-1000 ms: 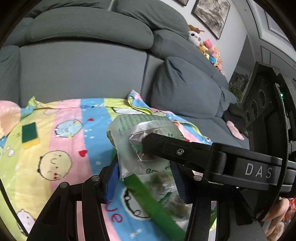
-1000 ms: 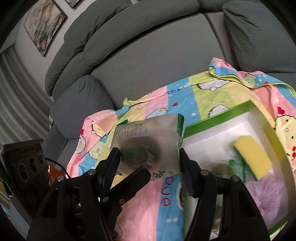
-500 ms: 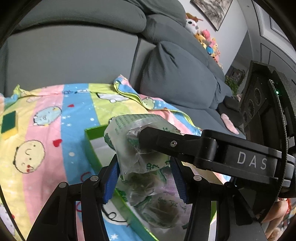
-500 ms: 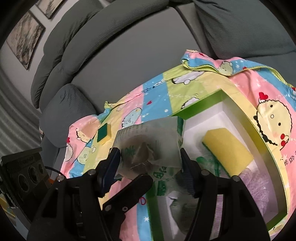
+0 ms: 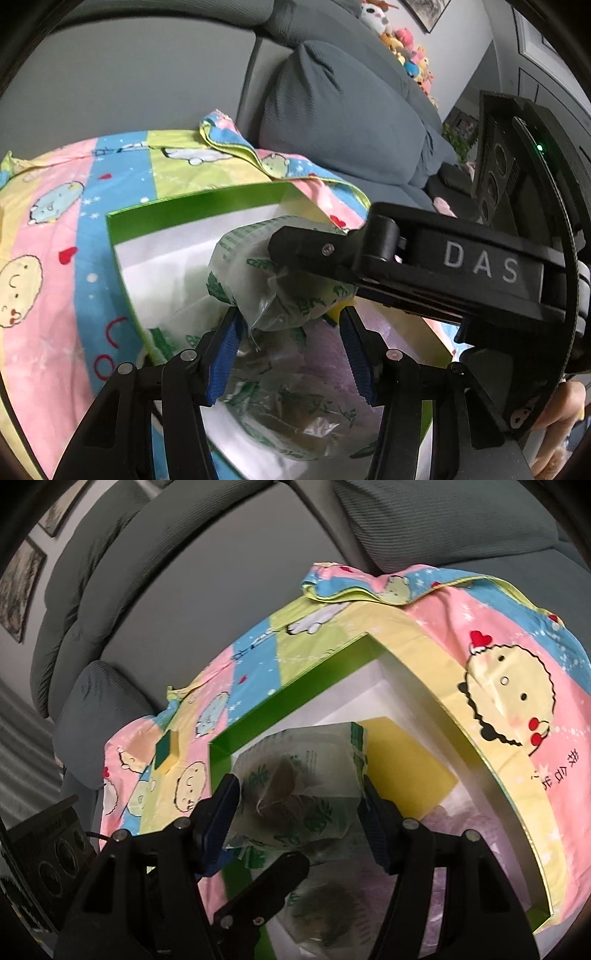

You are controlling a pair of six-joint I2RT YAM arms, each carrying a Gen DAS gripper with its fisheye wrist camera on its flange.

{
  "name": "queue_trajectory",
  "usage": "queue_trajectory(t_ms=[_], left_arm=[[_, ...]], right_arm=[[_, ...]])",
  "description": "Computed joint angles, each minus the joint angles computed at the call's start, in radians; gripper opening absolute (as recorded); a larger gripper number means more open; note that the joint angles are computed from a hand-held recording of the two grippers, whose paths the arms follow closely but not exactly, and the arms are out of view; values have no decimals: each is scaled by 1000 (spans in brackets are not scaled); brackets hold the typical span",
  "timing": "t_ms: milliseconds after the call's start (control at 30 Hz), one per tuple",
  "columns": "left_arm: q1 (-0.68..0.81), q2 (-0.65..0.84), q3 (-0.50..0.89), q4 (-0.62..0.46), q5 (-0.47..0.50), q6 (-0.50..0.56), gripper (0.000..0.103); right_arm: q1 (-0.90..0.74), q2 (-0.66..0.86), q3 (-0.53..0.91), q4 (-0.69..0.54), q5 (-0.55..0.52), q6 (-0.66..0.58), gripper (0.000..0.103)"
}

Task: Organize objects
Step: 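Carry the plastic bag over the white box and release it inside, then move the right gripper to the green-and-yellow scouring sponge on the blanket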

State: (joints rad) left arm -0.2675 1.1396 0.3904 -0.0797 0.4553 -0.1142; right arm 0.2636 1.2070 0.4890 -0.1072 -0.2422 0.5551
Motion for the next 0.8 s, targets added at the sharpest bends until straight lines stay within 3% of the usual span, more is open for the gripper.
queue_trajectory(t_ms=[267, 467, 733, 800], left_arm=[[-48, -2, -8, -1, -38, -26, 54], [-10, -52, -15, -45, -4, -5, 54], [134, -193, 9, -234, 109, 87, 54], [201, -237, 21, -300, 145, 134, 60]], right_arm=[[-28, 20, -2, 2, -4, -7, 64], [-37, 6, 1, -26, 27, -1, 65], [-18, -78, -7, -67, 93, 31, 68], [-5, -109, -9, -73, 106, 39, 69]])
